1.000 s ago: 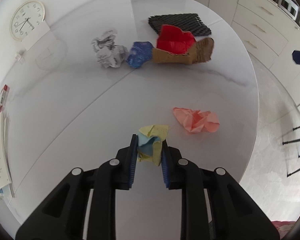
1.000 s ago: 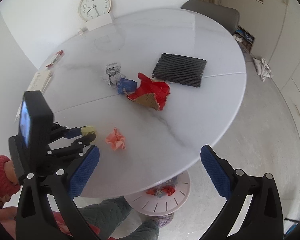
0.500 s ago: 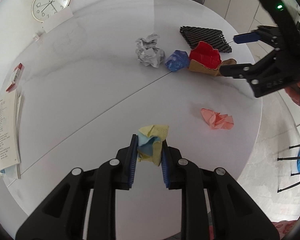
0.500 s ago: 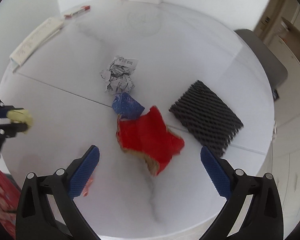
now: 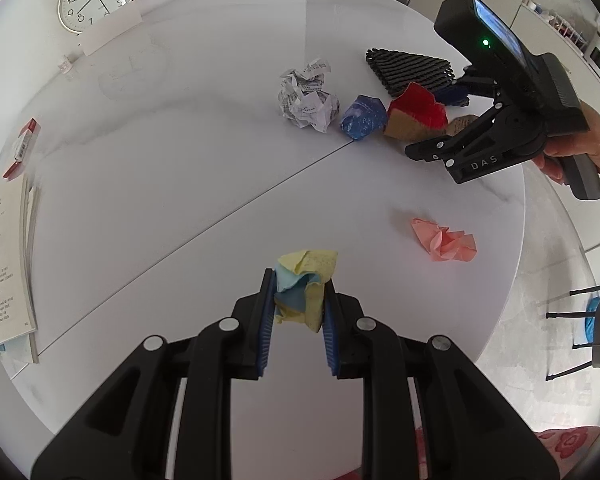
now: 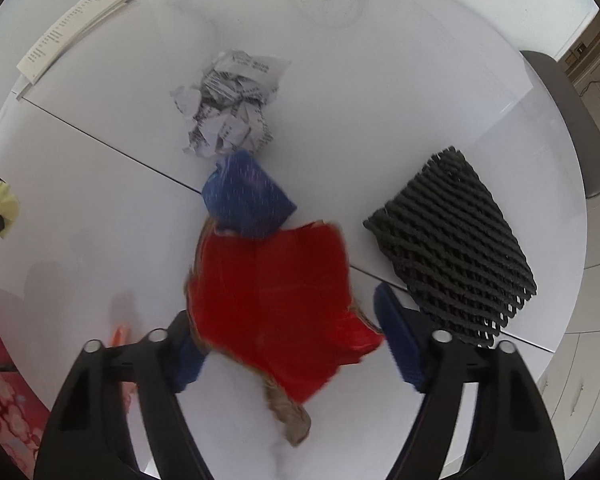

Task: Collect trash
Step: 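Carry the red bag to the bin and open the right tool while the left tool carries the yellow paper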

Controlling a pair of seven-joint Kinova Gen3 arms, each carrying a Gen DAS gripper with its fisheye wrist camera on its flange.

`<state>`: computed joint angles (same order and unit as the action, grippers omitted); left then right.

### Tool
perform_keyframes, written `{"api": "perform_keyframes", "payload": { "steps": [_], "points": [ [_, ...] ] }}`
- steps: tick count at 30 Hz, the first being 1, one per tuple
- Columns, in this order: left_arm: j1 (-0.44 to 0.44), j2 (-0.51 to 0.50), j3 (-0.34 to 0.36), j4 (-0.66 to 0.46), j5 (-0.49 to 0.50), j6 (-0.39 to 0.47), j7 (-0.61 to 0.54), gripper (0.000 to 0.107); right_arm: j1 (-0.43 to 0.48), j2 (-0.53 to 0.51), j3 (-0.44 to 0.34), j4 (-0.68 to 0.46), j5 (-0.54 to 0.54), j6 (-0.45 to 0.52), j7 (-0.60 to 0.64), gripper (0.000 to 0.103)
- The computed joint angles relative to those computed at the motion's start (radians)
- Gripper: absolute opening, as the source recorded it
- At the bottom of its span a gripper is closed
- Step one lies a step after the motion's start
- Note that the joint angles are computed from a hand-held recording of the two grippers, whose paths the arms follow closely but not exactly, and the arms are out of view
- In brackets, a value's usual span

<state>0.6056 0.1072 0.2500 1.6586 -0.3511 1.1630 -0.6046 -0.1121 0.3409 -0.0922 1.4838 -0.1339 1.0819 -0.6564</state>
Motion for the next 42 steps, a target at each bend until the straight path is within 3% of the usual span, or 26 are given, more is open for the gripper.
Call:
{"api": "perform_keyframes", "payload": {
  "steps": [3,7,16,23,30,35,39,42],
  "points": [
    [0.01,0.001,0.003,-0.005,-0.013,0.01,0.023,0.022,0.021,0.007,0.003,-0.017,-0.026,0.038,-0.001,0.053],
    [0.024,0.001,0.007,-0.011,-0.024,0.024,0.063,0.022,0.054,-0.005,0.008,-0.021,-0.069,0.073,-0.003,0.044],
    [0.081,-0.001,0.039,-0.067,-0.076,0.066,0.124,0.022,0.206,-0.108,0.04,0.028,-0.287,0.177,0.041,0.043],
    [0.181,0.054,0.06,-0.172,-0.131,0.121,0.168,0.022,0.364,-0.268,0.174,0.122,-0.452,0.307,0.104,0.044],
    [0.312,0.124,0.046,-0.27,-0.169,0.175,0.222,0.022,0.457,-0.314,0.282,0.255,-0.414,0.374,0.134,0.044],
    [0.392,0.155,0.035,-0.315,-0.184,0.217,0.259,0.022,0.465,-0.264,0.271,0.367,-0.333,0.292,0.133,0.044],
    [0.444,0.177,0.028,-0.345,-0.189,0.25,0.284,0.022,0.441,-0.214,0.235,0.443,-0.296,0.196,0.108,0.049],
    [0.475,0.199,0.024,-0.377,-0.191,0.275,0.286,0.022,0.427,-0.18,0.214,0.473,-0.292,0.137,0.075,0.075]
  ]
}}
